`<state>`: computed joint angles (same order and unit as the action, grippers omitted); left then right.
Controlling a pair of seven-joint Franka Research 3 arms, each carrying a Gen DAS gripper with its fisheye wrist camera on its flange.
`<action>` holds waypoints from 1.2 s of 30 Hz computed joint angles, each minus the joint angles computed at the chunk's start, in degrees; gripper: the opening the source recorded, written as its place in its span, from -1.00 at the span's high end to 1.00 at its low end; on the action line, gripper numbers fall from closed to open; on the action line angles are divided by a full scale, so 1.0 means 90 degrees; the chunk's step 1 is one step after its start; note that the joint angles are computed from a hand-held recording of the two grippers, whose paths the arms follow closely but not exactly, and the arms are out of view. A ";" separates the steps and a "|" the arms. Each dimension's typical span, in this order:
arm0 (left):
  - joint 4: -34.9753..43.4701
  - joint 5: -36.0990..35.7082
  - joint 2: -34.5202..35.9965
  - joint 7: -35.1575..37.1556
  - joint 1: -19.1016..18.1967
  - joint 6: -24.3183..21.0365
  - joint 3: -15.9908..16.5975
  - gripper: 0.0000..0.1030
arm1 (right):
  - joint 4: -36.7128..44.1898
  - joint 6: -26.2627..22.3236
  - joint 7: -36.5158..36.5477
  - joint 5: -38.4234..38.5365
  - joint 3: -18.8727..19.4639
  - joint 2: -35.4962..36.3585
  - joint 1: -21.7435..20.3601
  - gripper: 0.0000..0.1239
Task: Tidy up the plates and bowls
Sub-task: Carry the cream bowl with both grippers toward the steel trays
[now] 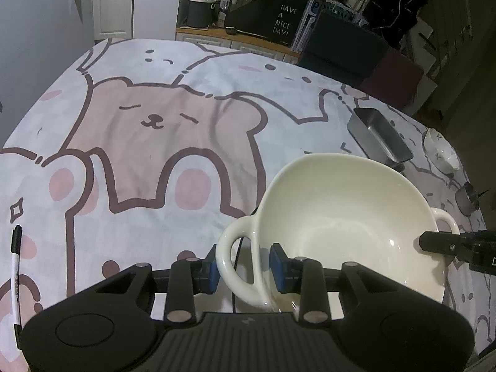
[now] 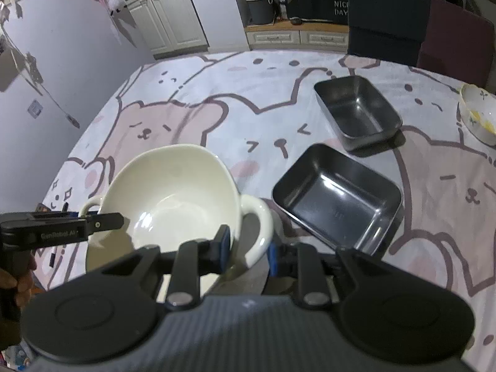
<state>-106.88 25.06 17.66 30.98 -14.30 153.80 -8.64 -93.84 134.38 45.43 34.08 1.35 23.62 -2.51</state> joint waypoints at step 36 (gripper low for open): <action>0.0300 -0.0794 0.0536 0.0900 0.0158 -0.0190 -0.0092 0.25 | 0.0238 0.0004 0.0654 -0.0961 -0.0065 0.0339 0.0292 0.51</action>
